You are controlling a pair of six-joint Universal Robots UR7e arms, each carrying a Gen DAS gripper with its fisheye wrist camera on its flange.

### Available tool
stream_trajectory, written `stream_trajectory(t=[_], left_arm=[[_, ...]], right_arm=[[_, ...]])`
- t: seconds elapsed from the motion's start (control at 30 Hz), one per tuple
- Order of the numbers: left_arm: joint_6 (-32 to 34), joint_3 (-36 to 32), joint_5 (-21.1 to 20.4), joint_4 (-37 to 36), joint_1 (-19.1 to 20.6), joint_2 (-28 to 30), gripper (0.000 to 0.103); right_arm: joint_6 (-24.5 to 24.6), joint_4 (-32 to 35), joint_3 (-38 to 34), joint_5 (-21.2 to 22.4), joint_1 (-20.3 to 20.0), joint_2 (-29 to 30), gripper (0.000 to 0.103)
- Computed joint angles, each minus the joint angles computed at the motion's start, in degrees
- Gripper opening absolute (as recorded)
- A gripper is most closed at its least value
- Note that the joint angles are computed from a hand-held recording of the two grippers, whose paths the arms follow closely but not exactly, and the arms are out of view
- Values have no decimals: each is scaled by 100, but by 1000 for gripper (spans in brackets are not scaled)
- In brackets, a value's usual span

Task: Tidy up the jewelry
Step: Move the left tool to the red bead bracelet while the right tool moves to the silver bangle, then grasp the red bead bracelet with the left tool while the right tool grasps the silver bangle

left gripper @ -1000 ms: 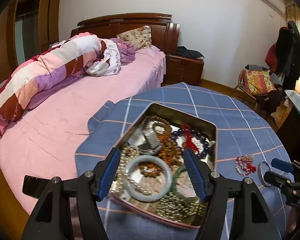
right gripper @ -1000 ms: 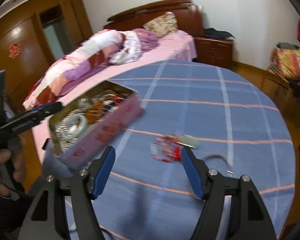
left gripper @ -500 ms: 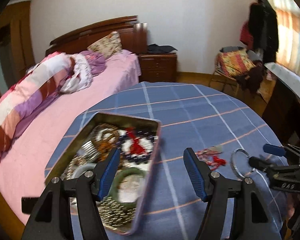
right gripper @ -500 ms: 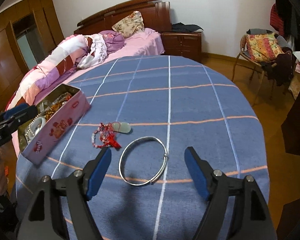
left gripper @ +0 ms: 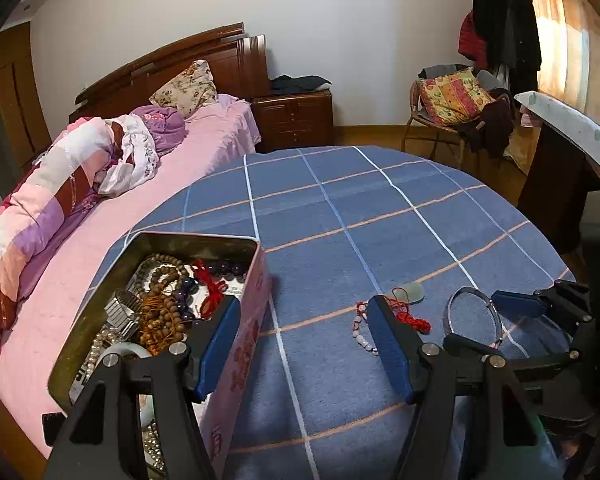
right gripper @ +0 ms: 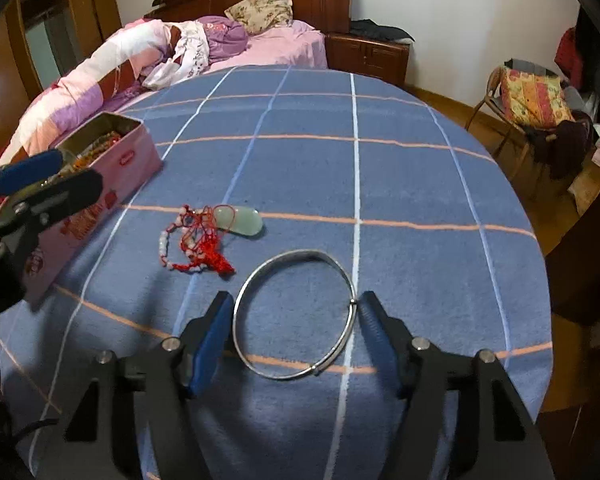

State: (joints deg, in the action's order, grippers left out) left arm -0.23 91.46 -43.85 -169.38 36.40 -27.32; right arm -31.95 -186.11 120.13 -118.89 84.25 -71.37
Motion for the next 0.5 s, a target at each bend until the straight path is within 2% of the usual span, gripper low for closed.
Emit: stream_trajectory(t=[0.23,0.33,0.5], left_arm=[[-11,-105,-207,171,9,106,66],[72,-229,-312,295,-2,220,66],[-12,-529,-632,743,78,402,66]], right_arm=[[-9,-565,97,-112,-51,-16,66],[-172,-993,49,-431,-16,75,66],[1,-882,46,-370,-103,-28,66]])
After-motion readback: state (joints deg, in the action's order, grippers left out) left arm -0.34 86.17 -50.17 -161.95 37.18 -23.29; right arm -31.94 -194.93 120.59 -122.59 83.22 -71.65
